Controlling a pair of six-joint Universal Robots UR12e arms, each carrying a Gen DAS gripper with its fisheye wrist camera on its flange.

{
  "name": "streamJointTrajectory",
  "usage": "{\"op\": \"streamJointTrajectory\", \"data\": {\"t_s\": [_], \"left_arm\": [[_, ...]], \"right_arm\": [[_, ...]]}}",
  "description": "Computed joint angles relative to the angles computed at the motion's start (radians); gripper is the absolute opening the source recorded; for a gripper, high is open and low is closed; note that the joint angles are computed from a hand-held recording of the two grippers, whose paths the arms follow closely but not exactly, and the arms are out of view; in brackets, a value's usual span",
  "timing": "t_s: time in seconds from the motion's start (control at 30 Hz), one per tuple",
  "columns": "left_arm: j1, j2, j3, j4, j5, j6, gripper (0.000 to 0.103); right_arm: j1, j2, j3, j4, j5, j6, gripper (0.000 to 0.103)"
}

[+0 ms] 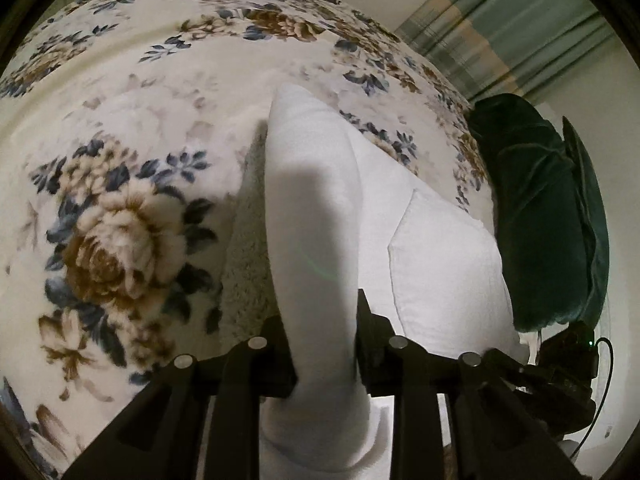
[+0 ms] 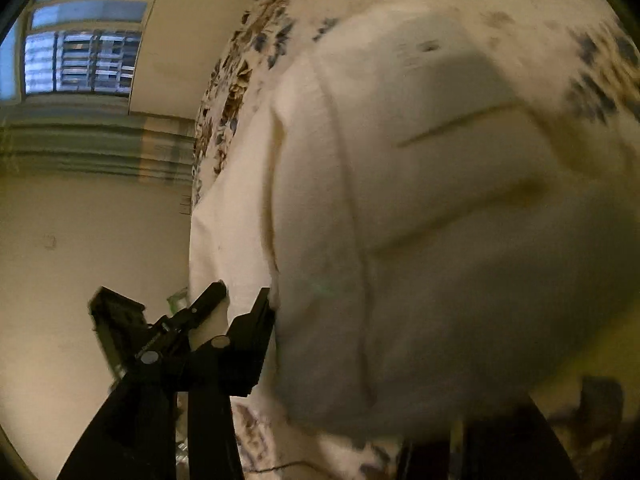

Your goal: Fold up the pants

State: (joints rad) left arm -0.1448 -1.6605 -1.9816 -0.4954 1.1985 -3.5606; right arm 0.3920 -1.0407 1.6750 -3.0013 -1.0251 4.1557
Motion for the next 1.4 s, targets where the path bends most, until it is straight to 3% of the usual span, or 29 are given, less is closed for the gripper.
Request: {"op": "streamJointTrajectory", "data": {"t_s": [0.13, 0.23, 0.3, 0.33, 0.4, 0.47, 0.5, 0.53, 0.57, 0.6, 0.73, 0.8, 1.0, 1.4], "left_arm": [[-0.001, 0.012, 0.002, -0.025, 0.011, 0.003, 0.026], [-0.016, 0.016, 0.03, -0.087, 0.075, -0.002, 0.029], [-0.038, 0.029, 0.046, -0.124, 0.137, 0.006, 0.029], [-0.058, 0.041, 0.057, -0.149, 0.201, 0.009, 0.029], [-0.095, 0.062, 0.076, -0.195, 0.307, 0.016, 0.032], [-0.123, 0.082, 0.084, -0.219, 0.385, 0.02, 0.053], [-0.14, 0.092, 0.09, -0.238, 0.428, 0.019, 0.077], [-0.162, 0.106, 0.094, -0.254, 0.473, 0.018, 0.089], [-0.175, 0.116, 0.094, -0.255, 0.496, 0.019, 0.089], [-0.193, 0.128, 0.097, -0.266, 0.531, 0.016, 0.089], [-0.245, 0.155, 0.117, -0.316, 0.627, 0.008, 0.097], [-0.268, 0.177, 0.122, -0.339, 0.656, -0.01, 0.097], [-0.348, 0.243, 0.145, -0.395, 0.757, -0.049, 0.097], [-0.575, 0.36, 0.241, -0.532, 0.98, -0.189, 0.097]], "right_arm": [[-0.004, -0.068, 0.09, -0.044, -0.092, 0.049, 0.047], [-0.005, -0.087, 0.094, 0.024, -0.133, 0.049, 0.047], [0.001, -0.1, 0.076, 0.113, -0.156, 0.009, 0.047], [0.005, -0.11, 0.071, 0.151, -0.18, -0.015, 0.047], [0.03, -0.142, 0.027, 0.3, -0.292, -0.107, 0.055], [0.063, -0.16, -0.027, 0.427, -0.431, -0.196, 0.066], [0.086, -0.165, -0.063, 0.504, -0.52, -0.241, 0.08], [0.106, -0.168, -0.094, 0.567, -0.6, -0.279, 0.086], [0.122, -0.173, -0.114, 0.611, -0.657, -0.304, 0.097], [0.134, -0.179, -0.131, 0.648, -0.707, -0.321, 0.101], [0.186, -0.219, -0.147, 0.725, -0.876, -0.37, 0.102], [0.205, -0.244, -0.146, 0.747, -0.926, -0.385, 0.103], [0.265, -0.336, -0.131, 0.781, -0.979, -0.387, 0.103], [0.4, -0.557, -0.097, 0.84, -1.09, -0.35, 0.103]]}}
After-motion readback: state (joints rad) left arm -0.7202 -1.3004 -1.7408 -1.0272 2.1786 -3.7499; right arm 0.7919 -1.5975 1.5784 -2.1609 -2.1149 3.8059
